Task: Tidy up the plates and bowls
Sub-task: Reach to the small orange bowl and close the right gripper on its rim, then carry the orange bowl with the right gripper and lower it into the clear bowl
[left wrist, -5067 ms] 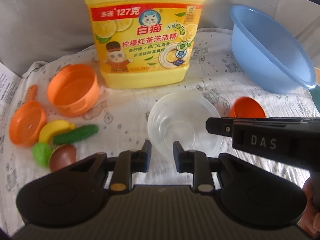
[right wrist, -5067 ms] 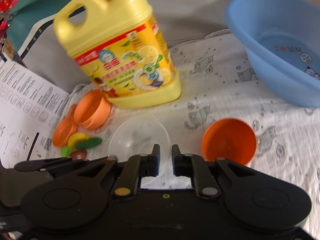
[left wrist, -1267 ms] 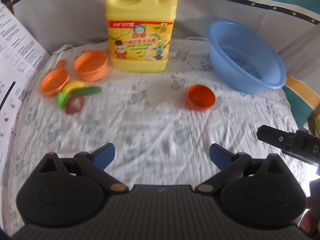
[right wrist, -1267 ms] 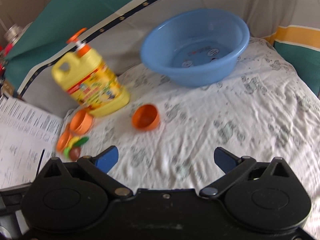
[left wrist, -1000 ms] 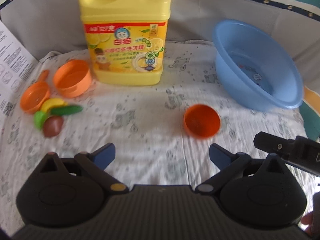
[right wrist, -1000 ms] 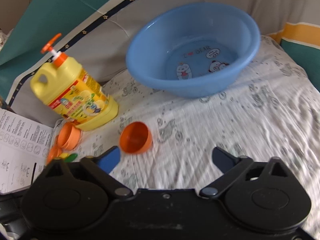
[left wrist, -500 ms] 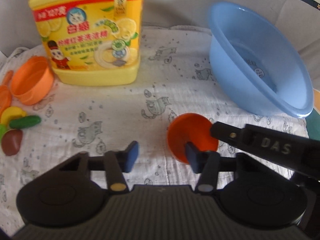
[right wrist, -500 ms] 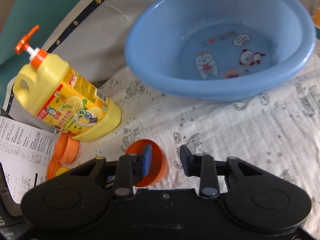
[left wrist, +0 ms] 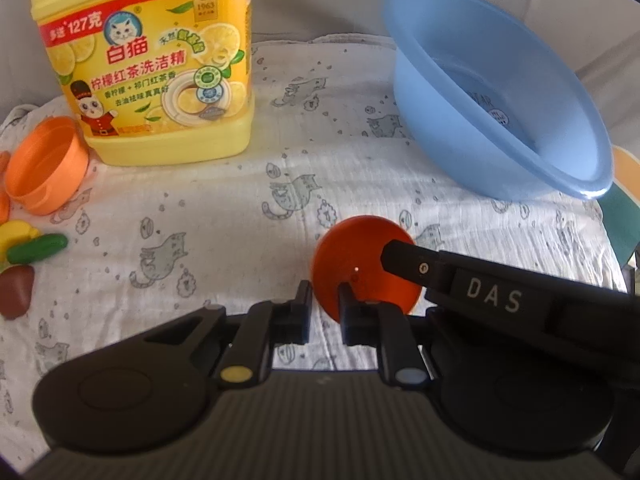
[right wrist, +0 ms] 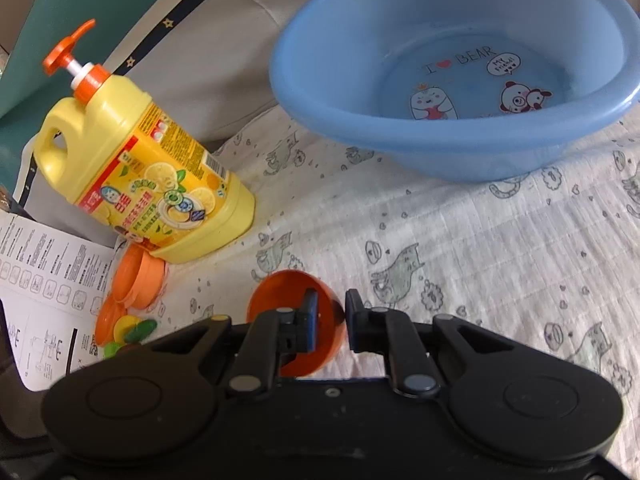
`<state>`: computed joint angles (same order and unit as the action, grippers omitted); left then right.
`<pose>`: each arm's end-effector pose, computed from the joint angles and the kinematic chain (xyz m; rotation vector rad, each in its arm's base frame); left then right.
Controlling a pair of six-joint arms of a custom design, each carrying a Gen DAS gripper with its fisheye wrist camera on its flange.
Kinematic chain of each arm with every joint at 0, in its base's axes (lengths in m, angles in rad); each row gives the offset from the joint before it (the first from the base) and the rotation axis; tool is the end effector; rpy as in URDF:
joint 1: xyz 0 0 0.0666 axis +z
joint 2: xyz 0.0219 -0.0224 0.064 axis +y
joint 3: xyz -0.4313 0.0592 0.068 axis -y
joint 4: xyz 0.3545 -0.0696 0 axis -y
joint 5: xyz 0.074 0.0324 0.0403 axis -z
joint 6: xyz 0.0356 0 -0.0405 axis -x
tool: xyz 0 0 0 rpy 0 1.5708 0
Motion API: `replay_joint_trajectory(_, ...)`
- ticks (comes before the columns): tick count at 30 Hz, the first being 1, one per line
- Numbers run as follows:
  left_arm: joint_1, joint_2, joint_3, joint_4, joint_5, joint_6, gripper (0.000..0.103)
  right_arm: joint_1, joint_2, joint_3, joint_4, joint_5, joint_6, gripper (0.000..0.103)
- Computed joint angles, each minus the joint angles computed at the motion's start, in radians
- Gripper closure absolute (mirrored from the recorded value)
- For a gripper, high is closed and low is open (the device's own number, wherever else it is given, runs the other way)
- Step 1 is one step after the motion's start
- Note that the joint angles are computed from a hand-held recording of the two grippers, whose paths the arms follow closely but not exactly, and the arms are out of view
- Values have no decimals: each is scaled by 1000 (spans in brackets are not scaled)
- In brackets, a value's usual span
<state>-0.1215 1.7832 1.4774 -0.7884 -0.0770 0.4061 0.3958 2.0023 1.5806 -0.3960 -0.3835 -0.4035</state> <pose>0.5635 -0.0664 0.3338 -0.4020 2.6306 -0.0696 0.6045 0.2666 0.2706 -0.1800 2.4690 0.8212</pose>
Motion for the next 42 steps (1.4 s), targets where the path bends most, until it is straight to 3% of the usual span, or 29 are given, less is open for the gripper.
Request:
replay_joint_trajectory(14, -15, -155, -106, -61, -27, 10, 90, 33, -135, -146, 0, -17, 19, 88)
replay_joint_trajectory(26, -35, -370, -266, -101, -46, 68, 90, 70, -314, -341, 29, -53, 32, 88)
replay_joint_trajectory(42, -78, -677, -464, -169, -93, 129, 89, 162, -512, -519, -4, -66, 51, 88)
